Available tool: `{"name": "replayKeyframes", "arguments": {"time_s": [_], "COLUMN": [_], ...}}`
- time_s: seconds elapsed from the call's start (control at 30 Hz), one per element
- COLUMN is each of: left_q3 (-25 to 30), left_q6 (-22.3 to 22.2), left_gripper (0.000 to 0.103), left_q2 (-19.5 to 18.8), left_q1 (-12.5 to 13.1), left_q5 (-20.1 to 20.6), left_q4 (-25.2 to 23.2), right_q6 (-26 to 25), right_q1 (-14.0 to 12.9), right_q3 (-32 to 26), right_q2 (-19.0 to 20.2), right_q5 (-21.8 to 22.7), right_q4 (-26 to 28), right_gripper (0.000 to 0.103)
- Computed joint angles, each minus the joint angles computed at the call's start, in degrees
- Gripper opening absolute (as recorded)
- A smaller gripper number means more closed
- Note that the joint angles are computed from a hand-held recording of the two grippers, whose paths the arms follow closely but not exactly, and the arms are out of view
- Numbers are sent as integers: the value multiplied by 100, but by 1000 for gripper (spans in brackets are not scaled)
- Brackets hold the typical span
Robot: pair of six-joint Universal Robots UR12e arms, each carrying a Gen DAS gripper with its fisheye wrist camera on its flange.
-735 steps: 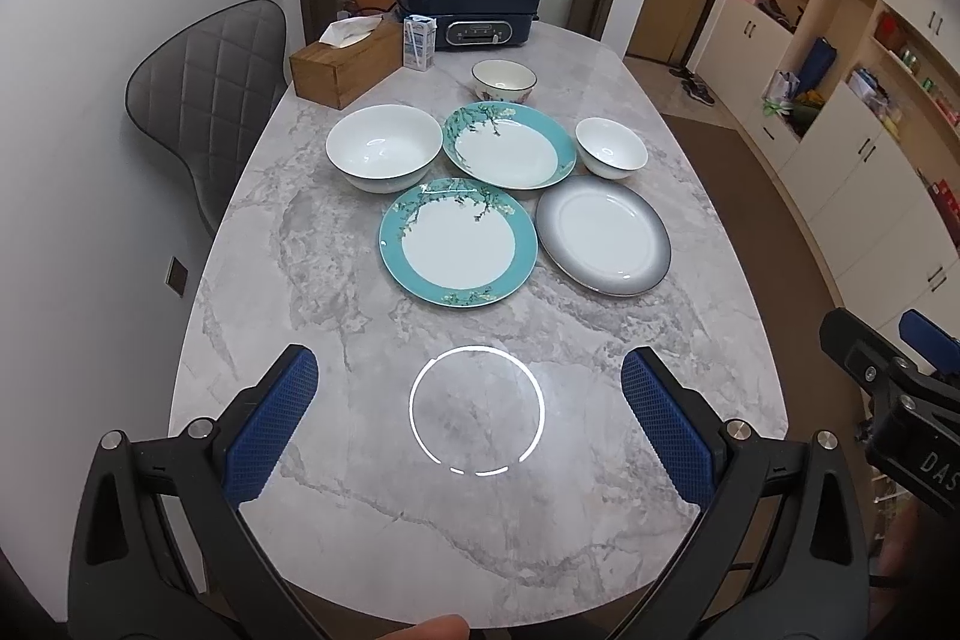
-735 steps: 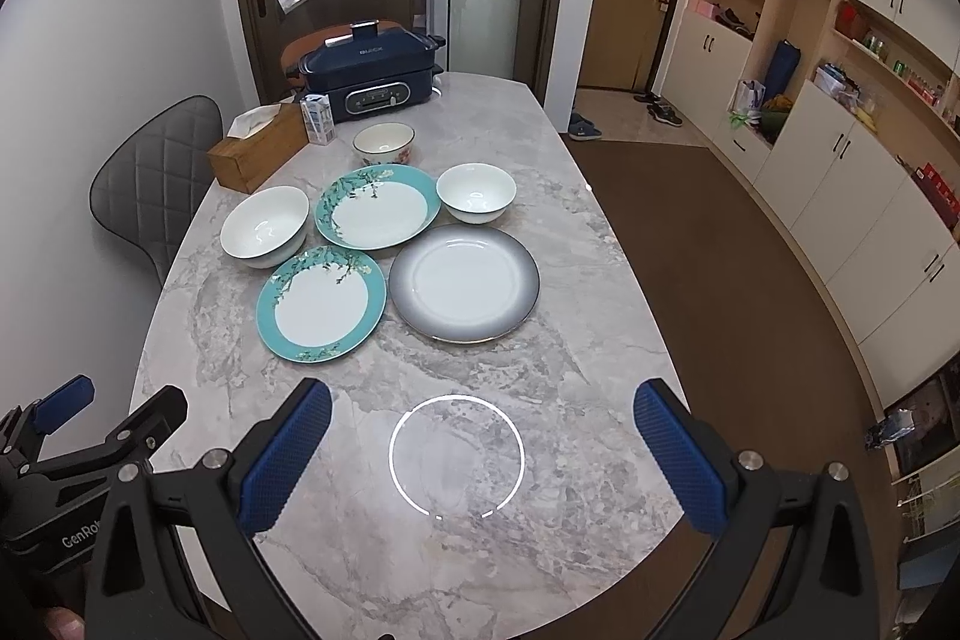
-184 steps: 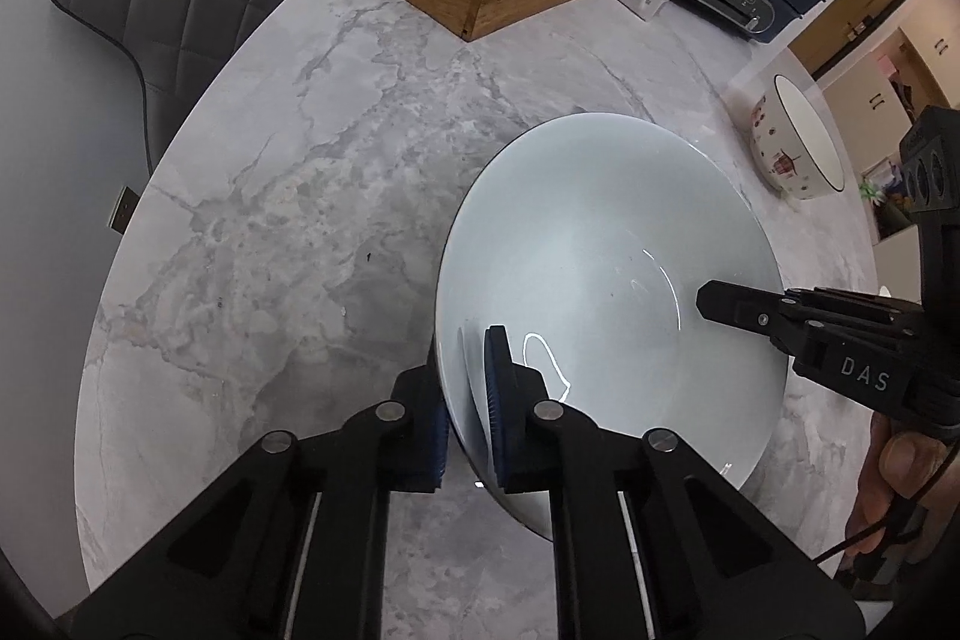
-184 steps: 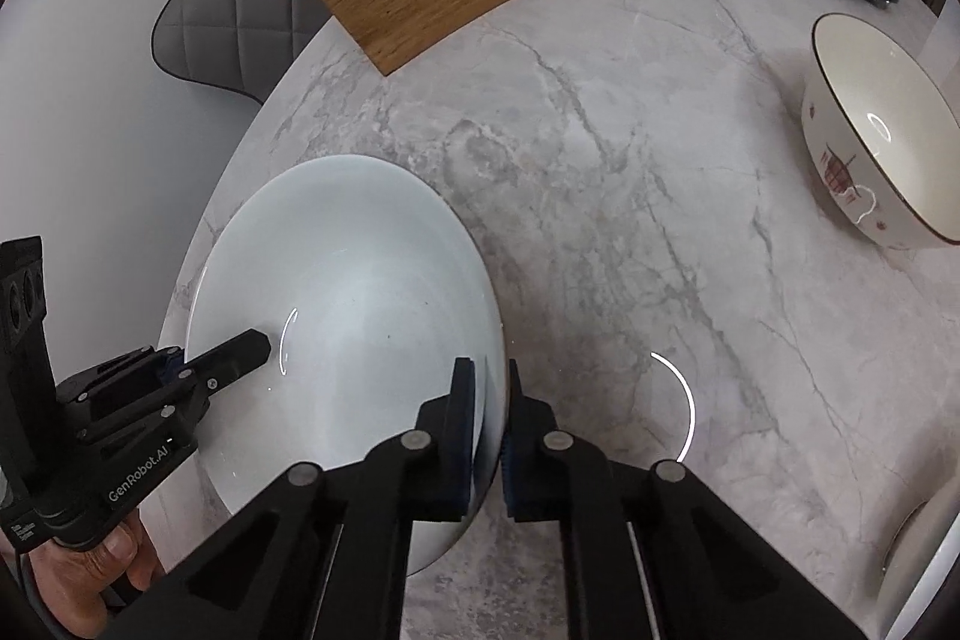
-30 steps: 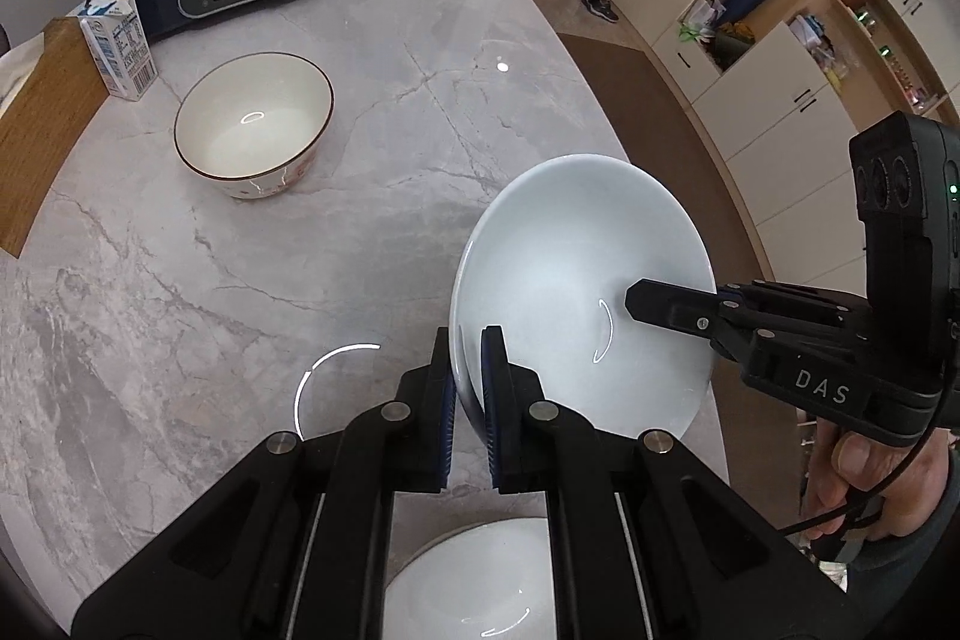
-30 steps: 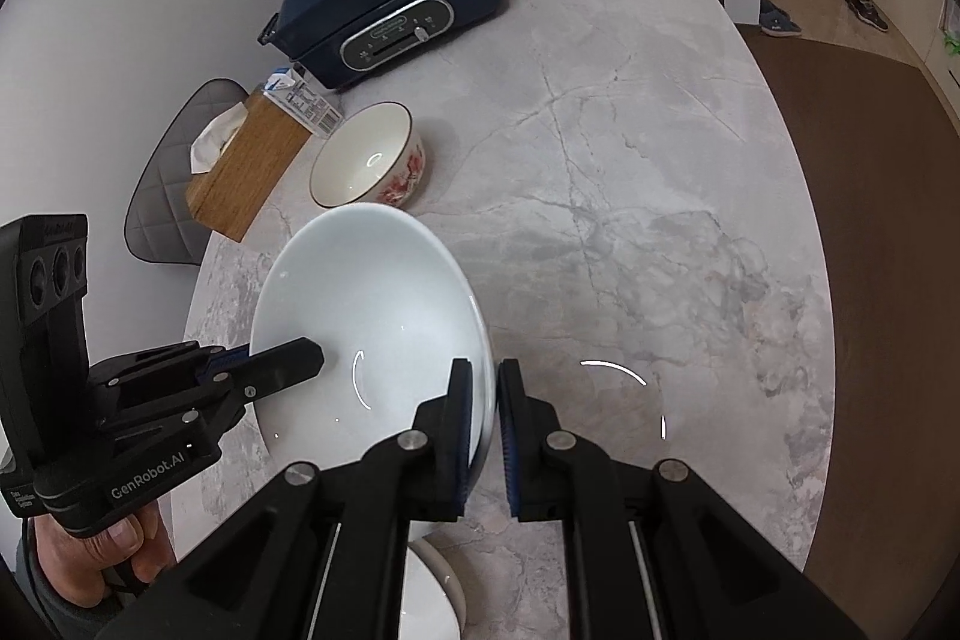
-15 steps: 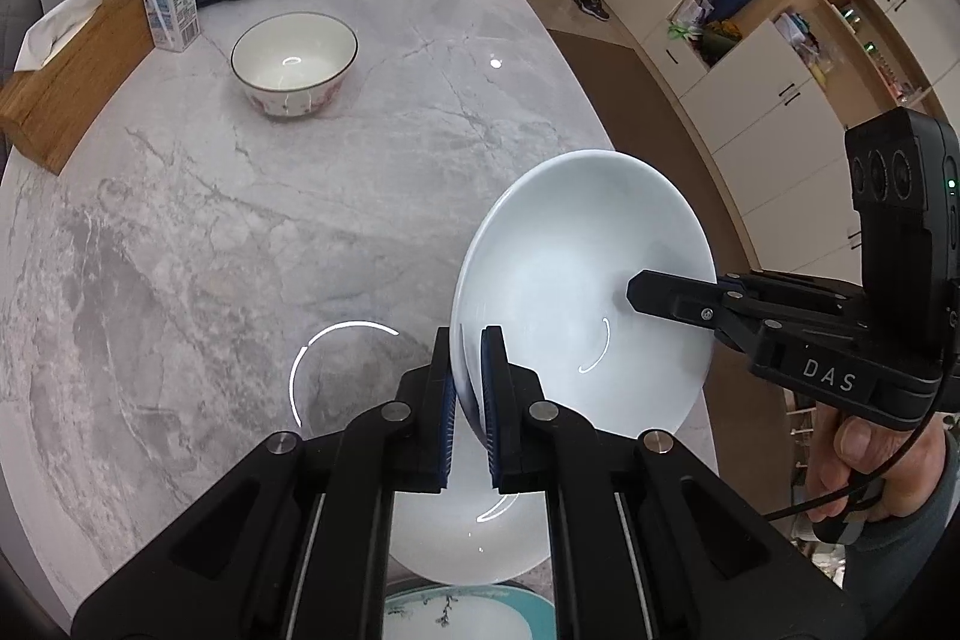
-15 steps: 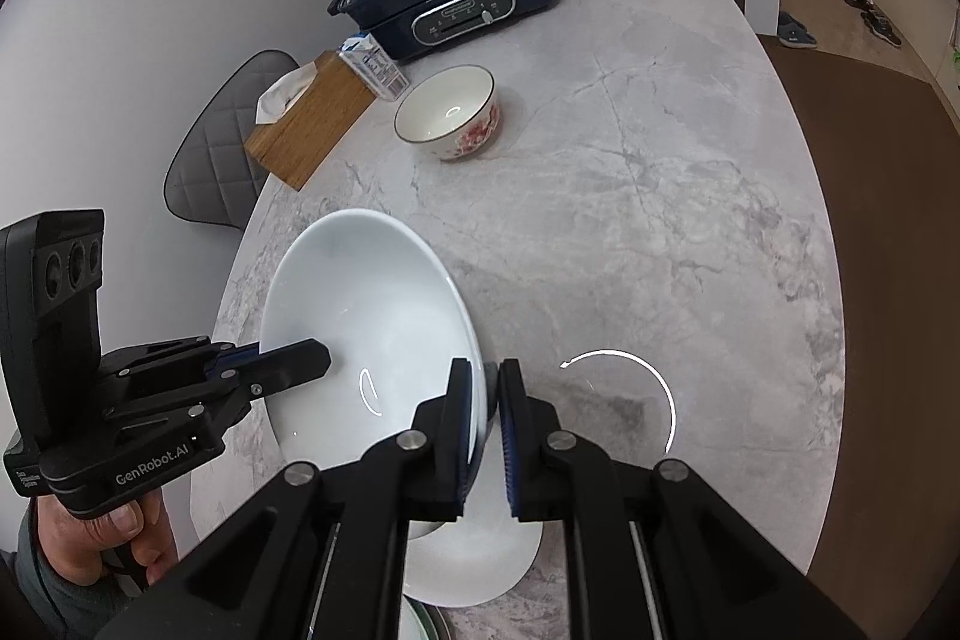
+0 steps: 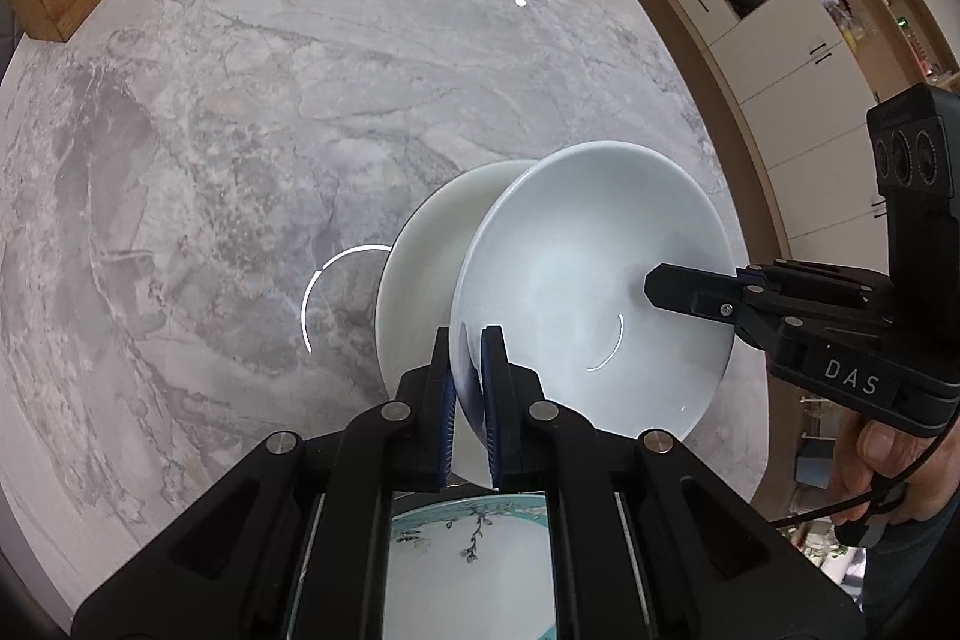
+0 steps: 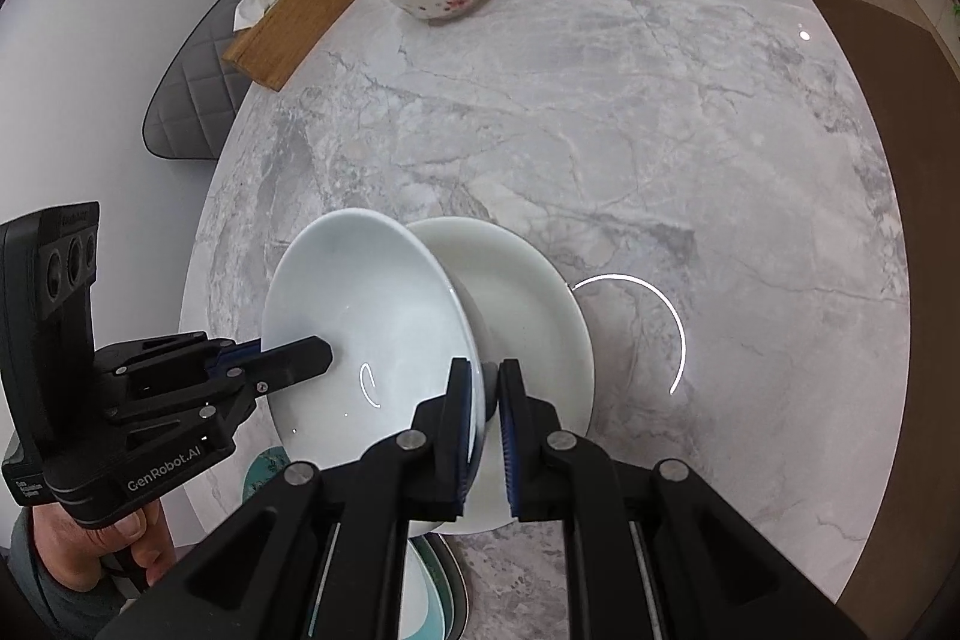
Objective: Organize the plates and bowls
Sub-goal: 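Carry the small white bowl over the large white bowl and lower it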
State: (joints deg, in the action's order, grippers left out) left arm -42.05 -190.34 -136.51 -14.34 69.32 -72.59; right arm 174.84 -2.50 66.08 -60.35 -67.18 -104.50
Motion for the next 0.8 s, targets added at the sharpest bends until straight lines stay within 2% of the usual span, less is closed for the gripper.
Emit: {"name": "replayKeyframes", "arguments": {"time_s": [0.17, 0.5, 0.8], "left_q3": [-79, 140, 313], "left_q6": [12, 24, -67], "left_gripper": [7, 7, 7], "left_q2": [-18, -210, -316], "left_q1": [-38, -80, -78], "left_q5": [120, 192, 233], "left_q4": [-73, -309, -303], "right_q6": [-23, -59, -156], "right_q1": [23, 65, 98], "right_q3": [47, -31, -142], "right_q2": [33, 182, 268], "right_q5": [-93, -344, -439], "right_q4": [100, 233, 296], "right_gripper": [11, 11, 12]}}
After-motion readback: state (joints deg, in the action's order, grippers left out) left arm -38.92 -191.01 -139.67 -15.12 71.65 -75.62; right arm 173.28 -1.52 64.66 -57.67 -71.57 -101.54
